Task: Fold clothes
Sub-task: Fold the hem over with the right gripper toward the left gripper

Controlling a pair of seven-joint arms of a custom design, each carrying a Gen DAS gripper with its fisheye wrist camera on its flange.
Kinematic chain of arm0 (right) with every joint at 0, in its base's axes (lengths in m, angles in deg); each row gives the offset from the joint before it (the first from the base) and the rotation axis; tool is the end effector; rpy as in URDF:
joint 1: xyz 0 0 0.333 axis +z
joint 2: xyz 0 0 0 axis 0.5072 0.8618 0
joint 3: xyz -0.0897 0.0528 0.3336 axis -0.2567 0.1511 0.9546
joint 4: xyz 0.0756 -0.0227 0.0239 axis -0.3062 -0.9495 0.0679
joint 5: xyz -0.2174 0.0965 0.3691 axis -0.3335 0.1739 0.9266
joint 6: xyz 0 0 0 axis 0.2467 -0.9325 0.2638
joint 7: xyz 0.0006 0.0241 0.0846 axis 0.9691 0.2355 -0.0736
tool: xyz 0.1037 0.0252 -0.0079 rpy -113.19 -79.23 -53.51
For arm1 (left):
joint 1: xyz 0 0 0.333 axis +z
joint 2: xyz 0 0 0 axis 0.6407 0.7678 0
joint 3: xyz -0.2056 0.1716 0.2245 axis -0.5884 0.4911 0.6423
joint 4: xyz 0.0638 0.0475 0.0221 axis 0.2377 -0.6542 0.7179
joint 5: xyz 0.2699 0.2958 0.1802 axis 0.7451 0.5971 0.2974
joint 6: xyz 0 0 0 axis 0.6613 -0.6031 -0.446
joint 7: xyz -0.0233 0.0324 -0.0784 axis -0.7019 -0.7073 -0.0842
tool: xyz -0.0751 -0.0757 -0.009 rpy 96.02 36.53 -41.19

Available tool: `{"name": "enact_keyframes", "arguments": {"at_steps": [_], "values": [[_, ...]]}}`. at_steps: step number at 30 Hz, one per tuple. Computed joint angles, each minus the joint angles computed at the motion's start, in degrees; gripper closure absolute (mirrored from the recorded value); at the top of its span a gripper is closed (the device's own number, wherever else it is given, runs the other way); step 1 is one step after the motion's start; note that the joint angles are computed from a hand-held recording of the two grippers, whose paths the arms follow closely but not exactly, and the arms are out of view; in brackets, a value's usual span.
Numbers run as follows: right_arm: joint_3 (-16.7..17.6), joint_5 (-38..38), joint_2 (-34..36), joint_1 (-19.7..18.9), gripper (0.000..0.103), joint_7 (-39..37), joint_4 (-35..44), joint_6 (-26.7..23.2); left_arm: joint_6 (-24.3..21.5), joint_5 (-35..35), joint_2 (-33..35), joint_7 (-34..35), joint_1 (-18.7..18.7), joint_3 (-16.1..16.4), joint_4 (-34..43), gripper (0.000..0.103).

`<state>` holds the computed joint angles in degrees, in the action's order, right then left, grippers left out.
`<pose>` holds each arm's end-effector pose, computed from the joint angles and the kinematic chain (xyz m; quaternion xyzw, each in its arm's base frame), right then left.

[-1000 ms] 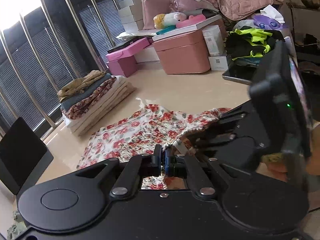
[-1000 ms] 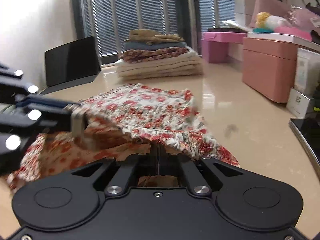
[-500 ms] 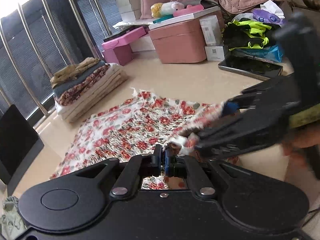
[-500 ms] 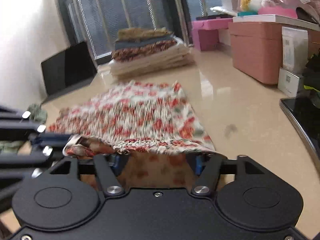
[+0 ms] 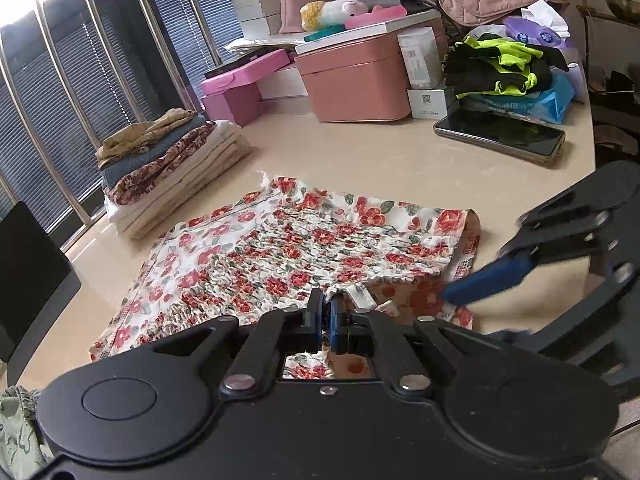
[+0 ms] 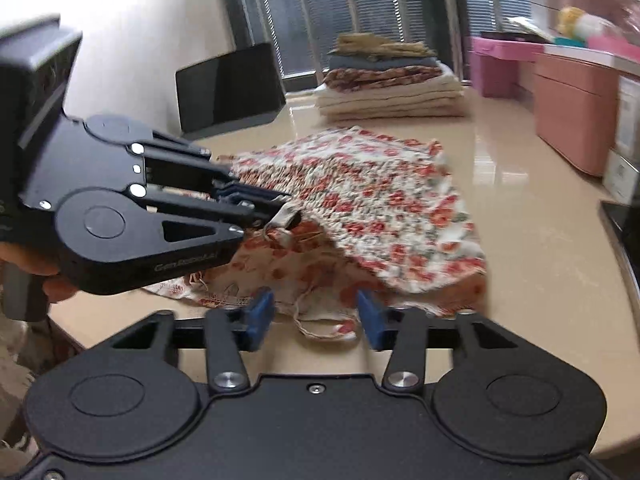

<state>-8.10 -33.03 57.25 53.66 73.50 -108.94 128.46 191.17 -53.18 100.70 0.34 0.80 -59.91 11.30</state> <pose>0.6634 0.3416 0.2572 -0.7087 0.5394 -0.1828 0.4165 0.7002 -0.4868 0.2948 -0.3110 0.8447 -0.3121 0.3038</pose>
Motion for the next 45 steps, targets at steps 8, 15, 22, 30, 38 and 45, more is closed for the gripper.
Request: {"name": "enact_keyframes", "arguments": {"at_steps": [8, 15, 22, 30, 38, 45], "values": [[-11.2, 5.0, 4.0, 10.1, 0.103, 0.0, 8.2, -6.5, -0.1, 0.2, -0.3, -0.2, -0.4, 0.6, -0.4, 0.099], [-10.2, 7.6, 5.2, 8.7, 0.102, 2.2, 8.6, -4.0, -0.2, 0.6, -0.2, 0.3, -0.3, 0.2, -0.7, 0.099], [-1.8, 4.0, 0.6, 0.9, 0.074, 2.8, 0.9, 0.1, -0.9, 0.3, 0.4, 1.5, 0.9, -1.5, 0.0, 0.099], [15.7, -16.2, 1.4, -17.3, 0.077, 11.7, -1.5, 5.2, -1.4, 0.4, 0.4, 2.3, 1.0, -1.6, 0.1, 0.099], [24.0, -25.0, 7.7, -24.8, 0.091, 15.5, 5.7, -3.5, -2.2, 0.9, 0.4, 3.0, 1.6, -2.5, 0.3, 0.099], [17.2, -16.9, 6.2, -17.9, 0.095, 10.9, 7.0, -5.4, -2.8, 1.5, 0.5, 3.9, 1.7, -2.8, 0.4, 0.099]]}}
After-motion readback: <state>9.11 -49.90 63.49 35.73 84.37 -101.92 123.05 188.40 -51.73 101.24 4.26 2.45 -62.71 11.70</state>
